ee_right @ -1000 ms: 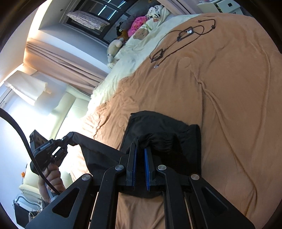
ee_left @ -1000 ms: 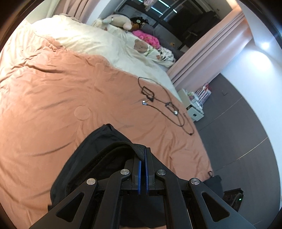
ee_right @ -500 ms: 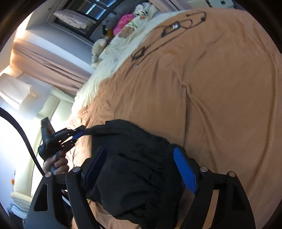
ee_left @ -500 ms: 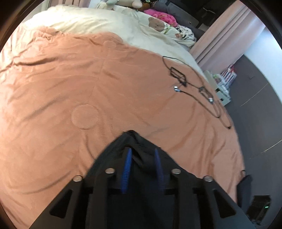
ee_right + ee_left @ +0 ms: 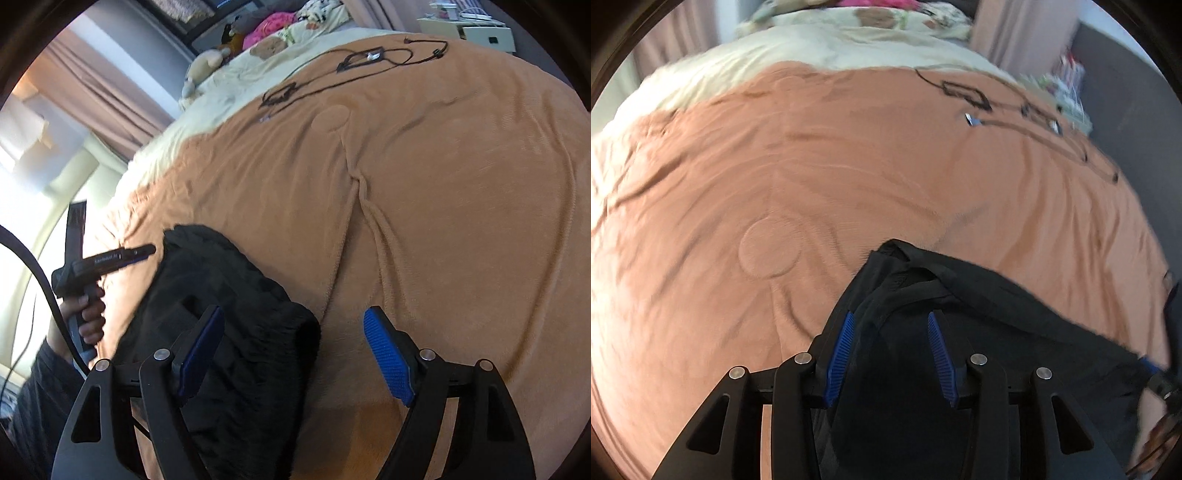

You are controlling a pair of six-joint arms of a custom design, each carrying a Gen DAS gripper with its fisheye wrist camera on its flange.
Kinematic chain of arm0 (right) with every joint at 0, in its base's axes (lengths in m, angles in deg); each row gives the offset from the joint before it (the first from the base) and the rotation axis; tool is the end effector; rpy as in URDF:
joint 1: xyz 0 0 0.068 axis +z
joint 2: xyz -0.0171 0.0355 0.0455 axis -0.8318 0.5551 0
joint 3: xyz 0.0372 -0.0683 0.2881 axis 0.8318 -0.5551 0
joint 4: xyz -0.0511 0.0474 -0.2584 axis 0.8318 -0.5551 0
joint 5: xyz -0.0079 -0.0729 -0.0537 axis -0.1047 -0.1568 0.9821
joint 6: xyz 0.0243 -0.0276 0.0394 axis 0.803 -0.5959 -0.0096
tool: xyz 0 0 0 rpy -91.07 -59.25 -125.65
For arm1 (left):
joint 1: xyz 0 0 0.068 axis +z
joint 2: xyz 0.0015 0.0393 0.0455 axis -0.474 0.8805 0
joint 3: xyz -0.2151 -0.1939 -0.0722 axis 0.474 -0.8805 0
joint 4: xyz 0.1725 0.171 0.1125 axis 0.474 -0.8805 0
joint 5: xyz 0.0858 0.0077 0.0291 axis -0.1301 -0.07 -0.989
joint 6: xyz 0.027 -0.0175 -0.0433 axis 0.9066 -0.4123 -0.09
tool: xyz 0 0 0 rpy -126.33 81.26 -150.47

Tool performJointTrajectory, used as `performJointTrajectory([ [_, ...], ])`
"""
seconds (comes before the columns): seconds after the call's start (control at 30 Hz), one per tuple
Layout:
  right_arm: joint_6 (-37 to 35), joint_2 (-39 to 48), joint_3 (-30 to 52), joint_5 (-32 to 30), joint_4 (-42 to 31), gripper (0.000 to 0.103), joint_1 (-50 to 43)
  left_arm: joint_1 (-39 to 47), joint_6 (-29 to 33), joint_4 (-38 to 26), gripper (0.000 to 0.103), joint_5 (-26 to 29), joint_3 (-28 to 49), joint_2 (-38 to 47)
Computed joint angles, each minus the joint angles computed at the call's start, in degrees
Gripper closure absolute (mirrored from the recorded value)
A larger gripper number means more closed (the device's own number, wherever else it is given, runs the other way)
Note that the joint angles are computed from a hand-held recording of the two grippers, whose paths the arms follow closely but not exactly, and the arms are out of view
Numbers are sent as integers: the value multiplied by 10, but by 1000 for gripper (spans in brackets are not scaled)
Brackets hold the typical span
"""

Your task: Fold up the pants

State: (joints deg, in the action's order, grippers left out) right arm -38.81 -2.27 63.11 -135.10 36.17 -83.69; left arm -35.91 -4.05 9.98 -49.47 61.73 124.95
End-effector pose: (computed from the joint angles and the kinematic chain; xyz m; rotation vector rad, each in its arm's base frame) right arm 0.2335 -0.0912 0.2120 -0.0328 2.3638 0.7805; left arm 0.3756 -0.0520 0.1316 0.0928 2.6513 -0.1383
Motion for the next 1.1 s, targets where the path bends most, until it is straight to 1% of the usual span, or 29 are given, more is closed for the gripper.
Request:
performJointTrajectory([
  [0.03, 1, -1, 2, 7, -1, 25, 6, -8, 12, 0, 58, -15, 10, 15],
  [0.17, -6, 0, 8, 21, -2, 26, 16, -23, 38, 7, 58, -39, 38, 56],
  [0.2, -1, 1, 13, 30, 3, 29, 23, -28, 43, 10, 58, -48, 43, 64],
  [0.27, -2, 5, 18, 41, 4, 47, 34, -39, 50, 5, 58, -72, 63, 85],
  [0.3, -3, 8, 23, 44, -1, 52, 41, -41, 50, -1, 68, -78, 75, 96],
  [0.33, -6, 12, 27, 45, -1, 65, 45, -44, 49, -7, 85, -92, 88, 108],
  [0.37, -12, 16, 29, 47, -1, 73, 47, -48, 48, -8, 90, -102, 94, 112],
  [0.43, -8, 10, 28, 62, 8, 75, 58, -48, 42, -15, 96, -110, 116, 123],
  [0.67, 52, 17, 29, 101, 50, 76, 104, -52, 6, -34, 97, -163, 171, 157],
  [0.7, 54, 18, 30, 102, 47, 76, 103, -53, 7, -40, 97, -164, 178, 161],
  [0.77, 51, 13, 29, 89, 35, 71, 92, -55, 13, -50, 95, -164, 180, 159],
  [0.8, 50, 10, 32, 82, 28, 68, 89, -54, 15, -53, 90, -163, 176, 154],
  [0.83, 41, 2, 30, 65, 15, 58, 72, -53, 15, -57, 79, -160, 172, 147],
  [0.87, 40, -1, 32, 58, 12, 43, 66, -49, 19, -55, 72, -152, 159, 131],
  [0.9, 33, -14, 28, 47, 6, 37, 50, -45, 23, -47, 56, -151, 143, 115],
  [0.93, 27, -26, 23, 35, 1, 32, 34, -42, 25, -40, 46, -150, 128, 98],
  [1.0, 14, -44, 20, 14, -20, 32, 11, -34, 25, -35, 43, -143, 100, 65],
  [1.1, -22, -68, 14, -12, -77, 32, -27, -17, 25, -45, 42, -125, 53, 4],
])
